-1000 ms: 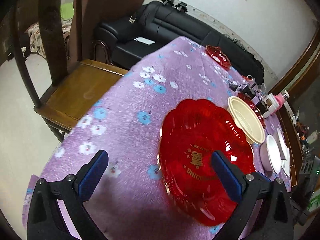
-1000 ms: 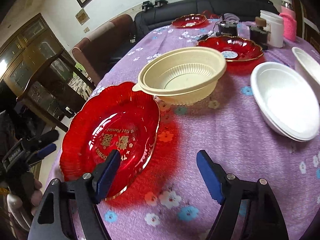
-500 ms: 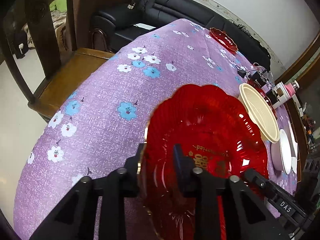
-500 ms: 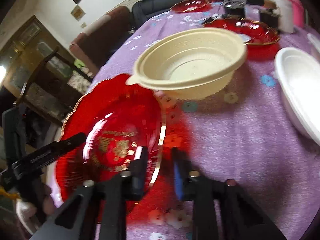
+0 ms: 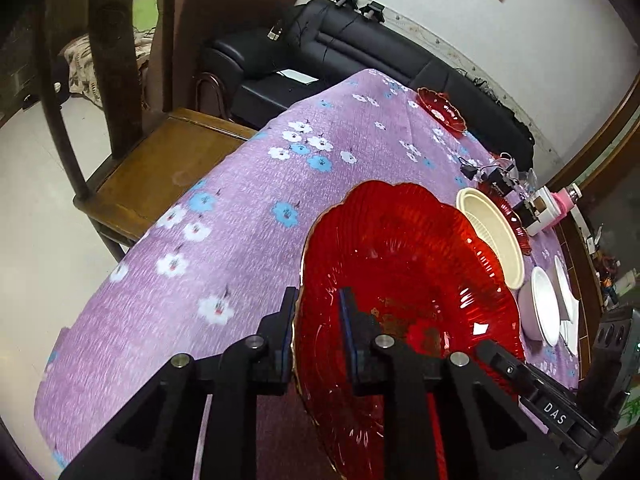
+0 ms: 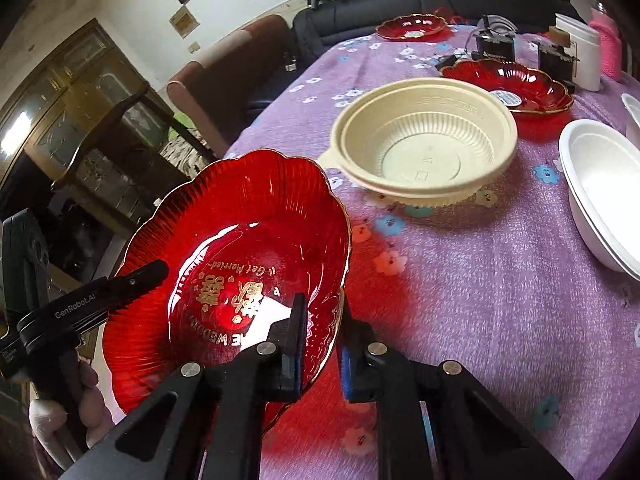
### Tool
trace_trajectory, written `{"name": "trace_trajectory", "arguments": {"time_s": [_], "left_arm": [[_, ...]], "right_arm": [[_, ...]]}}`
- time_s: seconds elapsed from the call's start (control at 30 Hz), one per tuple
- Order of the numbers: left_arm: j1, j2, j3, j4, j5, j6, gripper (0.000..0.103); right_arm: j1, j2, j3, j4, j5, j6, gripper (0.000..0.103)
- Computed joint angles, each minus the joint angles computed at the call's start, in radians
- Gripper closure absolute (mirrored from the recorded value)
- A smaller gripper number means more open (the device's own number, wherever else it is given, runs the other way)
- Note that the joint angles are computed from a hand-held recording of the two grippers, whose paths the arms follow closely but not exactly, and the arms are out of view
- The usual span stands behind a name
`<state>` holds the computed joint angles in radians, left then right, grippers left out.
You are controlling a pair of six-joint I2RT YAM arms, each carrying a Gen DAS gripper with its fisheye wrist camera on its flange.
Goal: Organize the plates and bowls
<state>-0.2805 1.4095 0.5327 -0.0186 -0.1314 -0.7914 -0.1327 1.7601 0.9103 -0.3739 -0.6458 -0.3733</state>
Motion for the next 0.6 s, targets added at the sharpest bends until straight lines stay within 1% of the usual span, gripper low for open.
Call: {"name": "trace_trajectory", "arguments": {"time_s": [0.13,0.3,0.43,0.6], "left_arm": [[-0.054,-0.053,-0.048,-0.009,-0.030,-0.045,0.084],[-0.124,-0.055,-0.088,0.004,-0.059,-0.104,0.084],[-0.149,0.005,-0.086,0.037,-0.055,-0.125,0.084],[-0.152,0.077,-0.042,0.047,-0.074,-0.117,0.084]], "right_arm": [[-0.024,-0.055,-0.059,0.002,0.001,-0.049,0.088],[-0.067,-0.086,-0.115,0.003,0.003,-0.103,0.088],[-0.097,-0.079,-0.141,0.022,0.012,-0.125,0.088],[-0.086,-0.049,-0.139,0.072,0.034,-0.089,0.088]]}}
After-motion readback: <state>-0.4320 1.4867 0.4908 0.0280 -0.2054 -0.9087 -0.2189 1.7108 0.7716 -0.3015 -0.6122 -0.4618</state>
